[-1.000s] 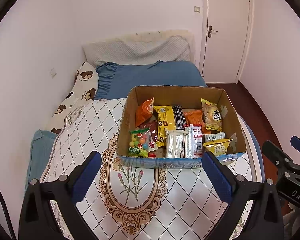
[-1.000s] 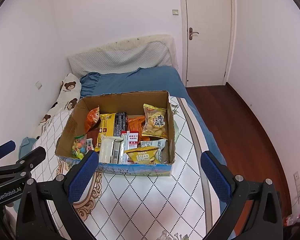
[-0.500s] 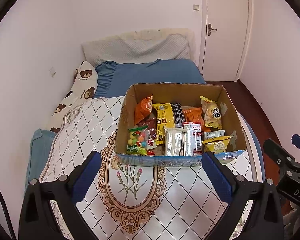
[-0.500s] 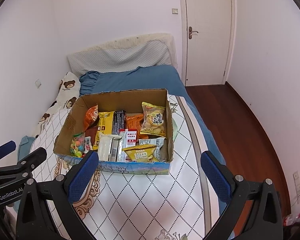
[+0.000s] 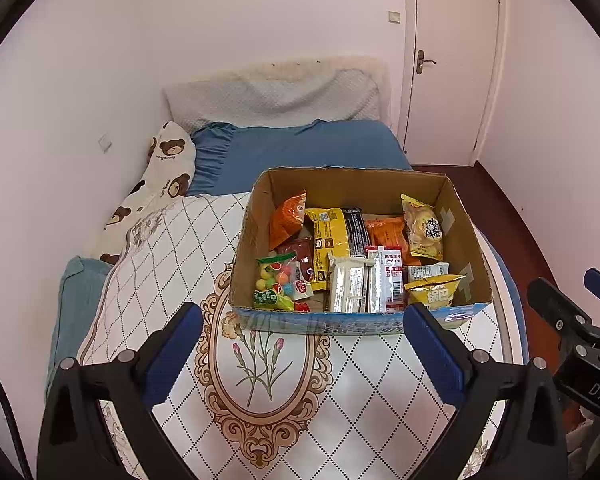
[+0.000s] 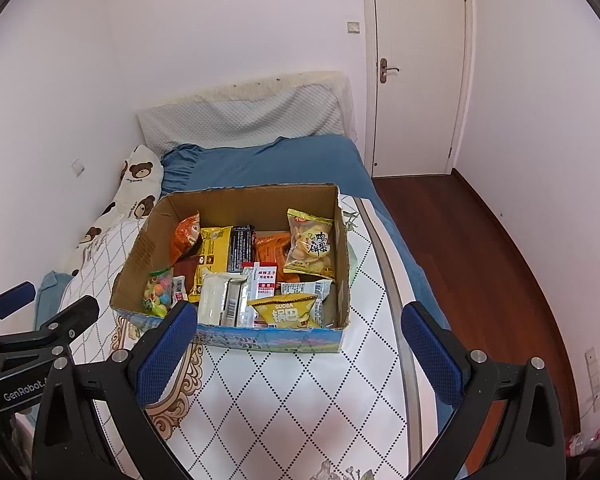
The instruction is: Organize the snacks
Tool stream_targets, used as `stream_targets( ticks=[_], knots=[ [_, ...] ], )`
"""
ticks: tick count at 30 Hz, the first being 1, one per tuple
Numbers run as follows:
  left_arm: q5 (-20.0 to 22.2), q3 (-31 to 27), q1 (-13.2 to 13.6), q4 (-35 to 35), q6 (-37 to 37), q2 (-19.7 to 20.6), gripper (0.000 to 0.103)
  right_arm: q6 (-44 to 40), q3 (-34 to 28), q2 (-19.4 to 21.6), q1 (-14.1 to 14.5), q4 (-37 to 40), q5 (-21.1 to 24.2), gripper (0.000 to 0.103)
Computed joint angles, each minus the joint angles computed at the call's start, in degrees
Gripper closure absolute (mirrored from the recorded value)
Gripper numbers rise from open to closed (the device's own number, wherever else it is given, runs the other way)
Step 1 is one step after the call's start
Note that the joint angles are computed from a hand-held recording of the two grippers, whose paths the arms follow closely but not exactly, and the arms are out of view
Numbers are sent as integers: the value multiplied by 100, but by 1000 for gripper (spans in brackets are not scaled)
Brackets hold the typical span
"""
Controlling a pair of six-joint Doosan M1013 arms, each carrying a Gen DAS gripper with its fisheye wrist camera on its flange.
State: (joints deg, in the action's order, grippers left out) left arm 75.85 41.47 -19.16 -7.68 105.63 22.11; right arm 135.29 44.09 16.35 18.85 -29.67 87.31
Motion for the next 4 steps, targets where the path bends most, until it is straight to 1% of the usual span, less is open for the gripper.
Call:
stream_targets(
  ticks=[2,4],
  knots=[
    [-86,49,12,-19,-10,-33,0,-5,1,-1,8,-19,14,0],
    [-61,23,16,-41,-25,-23,0,-13,7,-11,9,-17,-2,0]
  ],
)
